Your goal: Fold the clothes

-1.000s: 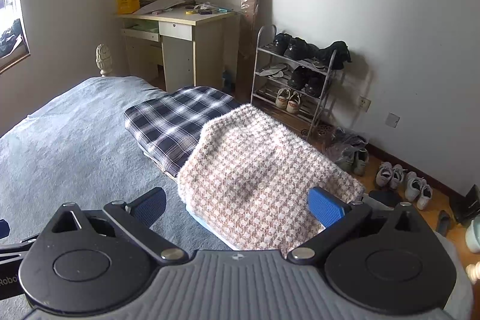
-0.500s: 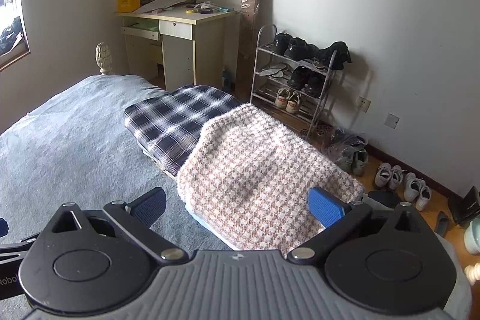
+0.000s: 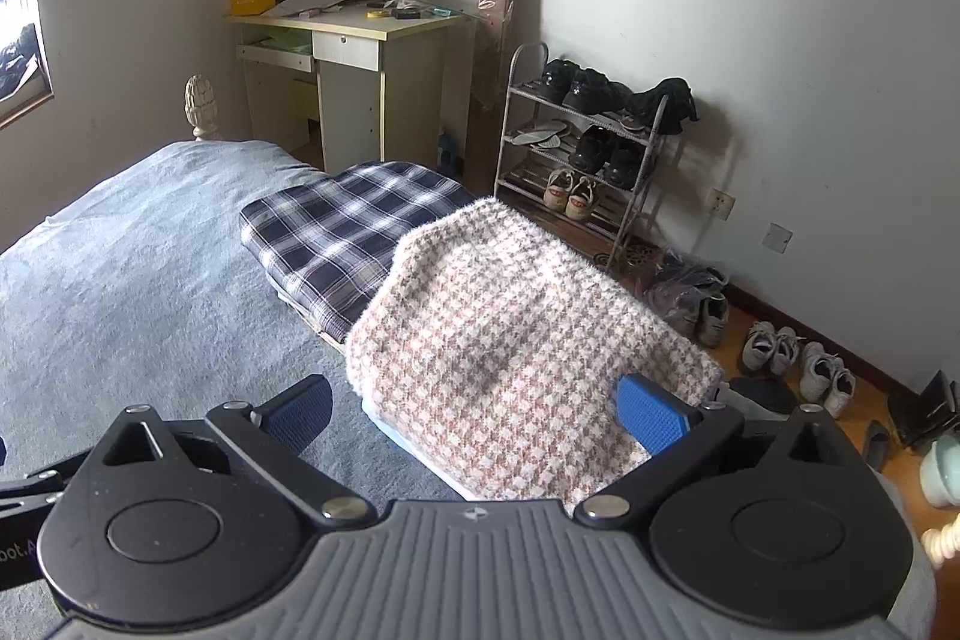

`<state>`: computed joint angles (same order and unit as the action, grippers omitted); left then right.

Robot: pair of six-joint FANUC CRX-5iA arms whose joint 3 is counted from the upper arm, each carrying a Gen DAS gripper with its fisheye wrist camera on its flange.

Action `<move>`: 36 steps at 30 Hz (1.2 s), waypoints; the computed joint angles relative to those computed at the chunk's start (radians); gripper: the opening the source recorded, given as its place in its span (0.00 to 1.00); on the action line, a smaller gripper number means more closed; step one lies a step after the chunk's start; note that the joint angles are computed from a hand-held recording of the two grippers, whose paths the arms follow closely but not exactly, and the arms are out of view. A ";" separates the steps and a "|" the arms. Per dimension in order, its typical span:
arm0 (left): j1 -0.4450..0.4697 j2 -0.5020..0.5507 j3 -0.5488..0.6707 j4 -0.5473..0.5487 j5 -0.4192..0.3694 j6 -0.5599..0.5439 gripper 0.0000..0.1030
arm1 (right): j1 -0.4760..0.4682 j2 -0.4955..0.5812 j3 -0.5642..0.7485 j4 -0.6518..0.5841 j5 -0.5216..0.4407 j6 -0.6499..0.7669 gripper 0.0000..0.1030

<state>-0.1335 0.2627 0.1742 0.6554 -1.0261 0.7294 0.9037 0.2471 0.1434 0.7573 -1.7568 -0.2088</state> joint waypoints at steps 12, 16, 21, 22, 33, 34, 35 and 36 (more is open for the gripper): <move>0.000 0.001 0.001 0.002 -0.004 0.007 1.00 | -0.003 0.003 0.003 -0.004 -0.003 0.017 1.00; 0.000 0.000 0.000 0.002 -0.004 0.007 1.00 | -0.004 0.007 0.006 -0.003 -0.004 0.019 1.00; 0.000 0.004 0.005 0.000 -0.008 0.014 1.00 | -0.004 0.012 0.011 -0.002 -0.001 0.027 1.00; 0.001 0.005 0.006 0.000 -0.009 0.014 1.00 | -0.004 0.013 0.012 -0.002 -0.001 0.029 1.00; 0.003 0.010 0.010 0.001 -0.015 0.019 1.00 | -0.007 0.020 0.021 -0.003 -0.001 0.038 1.00; 0.003 0.010 0.011 0.001 -0.015 0.020 1.00 | -0.008 0.021 0.023 -0.002 0.000 0.040 1.00; 0.002 0.010 0.011 0.000 -0.015 0.021 1.00 | -0.007 0.022 0.023 -0.002 -0.001 0.040 1.00; 0.002 0.010 0.012 0.000 -0.016 0.023 1.00 | -0.006 0.022 0.024 -0.002 -0.002 0.039 1.00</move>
<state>-0.1316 0.2730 0.1858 0.6549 -1.0418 0.7524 0.8976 0.2695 0.1671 0.7553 -1.7585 -0.1698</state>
